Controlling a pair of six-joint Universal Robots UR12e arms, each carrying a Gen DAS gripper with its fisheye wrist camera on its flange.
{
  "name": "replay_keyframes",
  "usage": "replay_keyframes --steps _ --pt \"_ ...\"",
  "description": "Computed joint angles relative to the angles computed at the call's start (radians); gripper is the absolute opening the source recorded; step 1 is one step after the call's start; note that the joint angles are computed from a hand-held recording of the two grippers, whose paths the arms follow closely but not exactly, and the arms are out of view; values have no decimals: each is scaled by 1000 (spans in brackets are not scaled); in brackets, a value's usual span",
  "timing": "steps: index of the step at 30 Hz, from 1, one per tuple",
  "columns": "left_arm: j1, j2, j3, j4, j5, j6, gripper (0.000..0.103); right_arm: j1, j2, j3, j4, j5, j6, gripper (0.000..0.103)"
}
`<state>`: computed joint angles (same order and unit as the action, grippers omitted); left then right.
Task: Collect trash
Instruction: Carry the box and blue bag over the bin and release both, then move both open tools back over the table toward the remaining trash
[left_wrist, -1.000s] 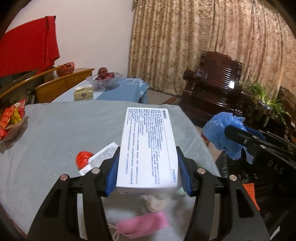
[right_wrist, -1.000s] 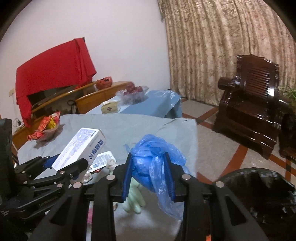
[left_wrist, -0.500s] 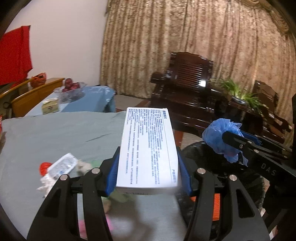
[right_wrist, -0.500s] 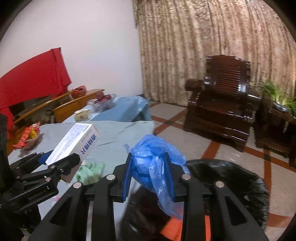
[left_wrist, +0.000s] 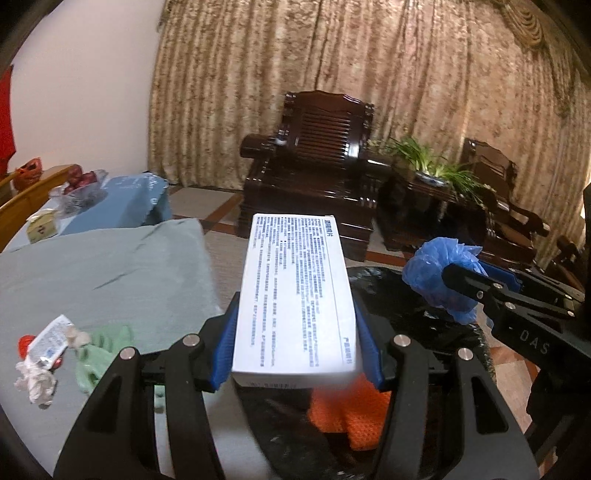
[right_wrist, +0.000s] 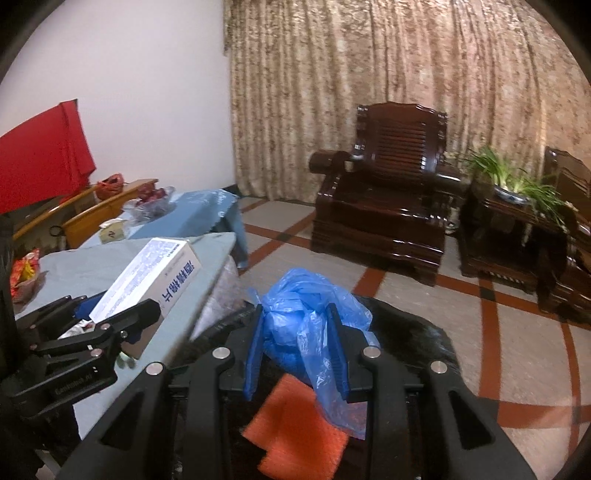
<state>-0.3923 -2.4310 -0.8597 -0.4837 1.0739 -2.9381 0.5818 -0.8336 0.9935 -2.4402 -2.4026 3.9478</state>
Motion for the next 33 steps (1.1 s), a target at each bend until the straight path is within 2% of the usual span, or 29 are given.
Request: replay_keyframes --steps 7,14,17,21,23,25,26,29,33 --pt "-18 -13 9 -27 -10 28 54 -2 -33 58 40 -11 83 32" --pt "-25 -31 36 -81 -26 62 55 -10 -45 87 57 5 122 34" --pt "-24 -40 52 -128 -46 81 60 -11 -51 98 78 8 148 42" --pt "-20 -41 46 -119 -42 78 70 -9 -57 112 86 1 165 57" --pt "-17 -39 43 -113 -32 72 75 -7 -55 107 99 -11 172 70" --pt "-13 -34 31 -94 -22 65 81 -4 -52 100 111 -28 180 91" --pt "-11 -30 24 -81 -14 59 86 -2 -50 97 108 -38 177 95" --pt "0 -18 0 -33 9 40 90 2 -37 78 94 -47 148 97" --pt "19 -6 -12 -18 51 18 91 1 -20 52 62 -29 111 97"
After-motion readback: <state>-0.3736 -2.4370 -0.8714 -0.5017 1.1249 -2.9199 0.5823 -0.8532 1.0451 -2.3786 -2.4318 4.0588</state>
